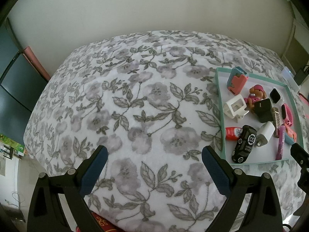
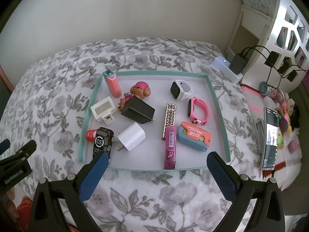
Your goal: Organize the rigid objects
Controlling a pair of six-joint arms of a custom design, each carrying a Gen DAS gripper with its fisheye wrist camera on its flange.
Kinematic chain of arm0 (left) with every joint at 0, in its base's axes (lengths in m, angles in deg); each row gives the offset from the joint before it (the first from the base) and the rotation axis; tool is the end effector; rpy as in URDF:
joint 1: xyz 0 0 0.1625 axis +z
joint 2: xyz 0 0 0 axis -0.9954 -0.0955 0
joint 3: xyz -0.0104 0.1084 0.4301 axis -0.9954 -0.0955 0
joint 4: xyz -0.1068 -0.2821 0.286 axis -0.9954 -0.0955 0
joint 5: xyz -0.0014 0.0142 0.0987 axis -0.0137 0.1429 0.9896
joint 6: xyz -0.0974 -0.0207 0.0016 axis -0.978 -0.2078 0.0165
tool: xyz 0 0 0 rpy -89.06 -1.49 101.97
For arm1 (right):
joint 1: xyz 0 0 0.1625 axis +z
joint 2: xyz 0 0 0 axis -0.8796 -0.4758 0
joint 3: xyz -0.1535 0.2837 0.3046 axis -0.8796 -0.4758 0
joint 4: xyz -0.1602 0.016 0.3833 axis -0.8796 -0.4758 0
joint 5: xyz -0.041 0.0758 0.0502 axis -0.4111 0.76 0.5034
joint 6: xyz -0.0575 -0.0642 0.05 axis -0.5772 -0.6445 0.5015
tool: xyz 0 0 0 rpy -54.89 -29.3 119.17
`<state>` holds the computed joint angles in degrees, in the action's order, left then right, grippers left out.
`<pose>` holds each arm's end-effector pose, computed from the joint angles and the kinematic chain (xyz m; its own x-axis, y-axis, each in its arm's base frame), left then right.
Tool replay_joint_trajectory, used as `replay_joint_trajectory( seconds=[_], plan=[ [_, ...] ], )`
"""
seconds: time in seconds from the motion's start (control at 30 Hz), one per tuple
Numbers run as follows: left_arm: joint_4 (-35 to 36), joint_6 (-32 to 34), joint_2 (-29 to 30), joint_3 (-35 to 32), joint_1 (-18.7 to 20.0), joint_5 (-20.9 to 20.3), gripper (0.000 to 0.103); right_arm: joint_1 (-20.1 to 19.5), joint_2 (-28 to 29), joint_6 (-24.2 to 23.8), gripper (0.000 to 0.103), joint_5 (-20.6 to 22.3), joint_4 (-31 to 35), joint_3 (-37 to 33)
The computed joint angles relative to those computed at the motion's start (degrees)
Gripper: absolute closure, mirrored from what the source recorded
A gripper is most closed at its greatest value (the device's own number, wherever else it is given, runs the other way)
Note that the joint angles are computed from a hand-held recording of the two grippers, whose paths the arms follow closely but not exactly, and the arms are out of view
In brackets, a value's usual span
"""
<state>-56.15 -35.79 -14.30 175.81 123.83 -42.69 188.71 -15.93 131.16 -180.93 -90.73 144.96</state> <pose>-0.1853 -0.4280 0.3271 -0.5917 0.0496 -0.8046 0.4094 0.8783 -0.2469 0.3778 -0.4142 0.1624 -0.6849 0.2099 0.6977 -0.1847 0.8763 -0.4449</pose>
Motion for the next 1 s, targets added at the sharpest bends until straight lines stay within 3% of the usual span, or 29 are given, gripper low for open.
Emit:
replay_joint_trajectory(
  seconds=[1.0],
  plan=[
    [0.6,0.0,0.3,-0.4,0.5,-0.5,0.005,-0.3,0.1,-1.5,0.000,0.5,0.6,-0.2]
  ],
)
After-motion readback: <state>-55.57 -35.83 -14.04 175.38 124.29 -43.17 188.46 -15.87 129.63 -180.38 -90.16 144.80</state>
